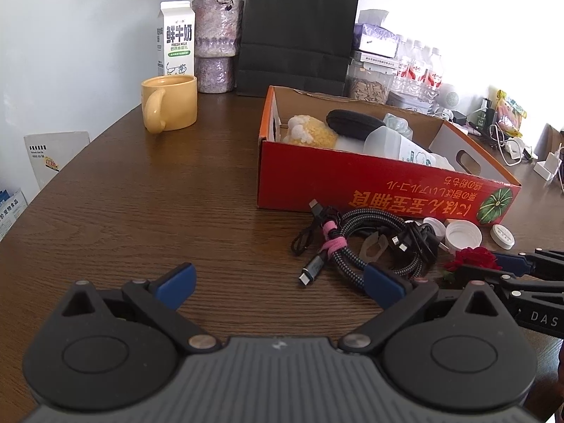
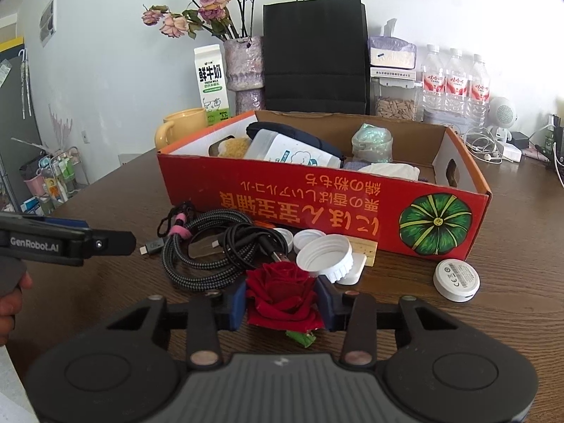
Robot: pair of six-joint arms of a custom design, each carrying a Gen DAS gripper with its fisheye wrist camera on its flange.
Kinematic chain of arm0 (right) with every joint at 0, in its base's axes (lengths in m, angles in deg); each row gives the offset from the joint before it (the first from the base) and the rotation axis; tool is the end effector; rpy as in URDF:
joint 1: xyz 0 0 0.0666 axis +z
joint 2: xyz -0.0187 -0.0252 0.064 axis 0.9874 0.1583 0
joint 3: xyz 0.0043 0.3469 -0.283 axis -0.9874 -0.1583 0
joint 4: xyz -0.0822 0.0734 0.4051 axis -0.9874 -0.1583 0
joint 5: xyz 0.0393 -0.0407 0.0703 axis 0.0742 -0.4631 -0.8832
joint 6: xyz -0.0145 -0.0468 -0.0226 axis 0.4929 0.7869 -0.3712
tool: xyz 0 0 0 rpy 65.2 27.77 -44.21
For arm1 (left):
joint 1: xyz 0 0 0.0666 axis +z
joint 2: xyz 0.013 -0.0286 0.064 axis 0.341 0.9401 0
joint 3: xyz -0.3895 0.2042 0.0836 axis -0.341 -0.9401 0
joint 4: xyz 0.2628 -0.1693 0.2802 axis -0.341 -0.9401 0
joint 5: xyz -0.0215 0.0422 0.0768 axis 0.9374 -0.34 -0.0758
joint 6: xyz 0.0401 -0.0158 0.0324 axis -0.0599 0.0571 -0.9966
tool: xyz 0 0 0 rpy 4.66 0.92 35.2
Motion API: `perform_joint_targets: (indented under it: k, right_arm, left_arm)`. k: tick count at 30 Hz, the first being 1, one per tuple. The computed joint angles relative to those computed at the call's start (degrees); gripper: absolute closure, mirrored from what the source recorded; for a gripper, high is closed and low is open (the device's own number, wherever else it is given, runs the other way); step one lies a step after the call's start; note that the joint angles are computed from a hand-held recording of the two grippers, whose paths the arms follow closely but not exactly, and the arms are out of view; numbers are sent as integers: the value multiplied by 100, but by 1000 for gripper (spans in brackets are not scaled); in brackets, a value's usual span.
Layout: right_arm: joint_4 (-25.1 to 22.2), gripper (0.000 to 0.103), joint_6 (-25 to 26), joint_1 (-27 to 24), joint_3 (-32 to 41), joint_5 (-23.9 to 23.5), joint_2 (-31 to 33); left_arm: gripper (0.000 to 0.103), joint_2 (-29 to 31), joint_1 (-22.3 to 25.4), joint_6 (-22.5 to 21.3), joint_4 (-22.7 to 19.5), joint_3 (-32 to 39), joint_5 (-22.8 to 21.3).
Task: Organize objects
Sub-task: 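Lift the red rose with the right gripper while the left gripper grasps the black cable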
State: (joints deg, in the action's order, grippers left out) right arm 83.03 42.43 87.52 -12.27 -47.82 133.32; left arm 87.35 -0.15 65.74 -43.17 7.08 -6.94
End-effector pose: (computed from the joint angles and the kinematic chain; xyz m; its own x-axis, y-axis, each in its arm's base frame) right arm 0.4360 0.0565 0.2255 -0.5616 -0.0744 -0.8241 -0.2627 0.9604 0.0923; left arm 0.4699 -0.1690 0.2496 -0.6165 0.0309 -0.7868 0.1668 0.9817 -0.0921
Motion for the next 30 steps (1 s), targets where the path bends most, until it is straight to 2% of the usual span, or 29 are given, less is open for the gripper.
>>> perform_joint_targets:
  k: [9, 20, 30]
  right_arm:
    - [296, 69, -49, -216, -201, -312, -197]
    - [640, 70, -152, -687, -282, -356, -264]
    - [734, 70, -167, -1043, -149, -435, -56]
  left_arm:
    - [0, 136, -234, -120, -149, 208, 5]
    - [0, 526, -645, -357, -357, 743, -38]
    - [0, 987, -949, -636, -598, 1221, -366]
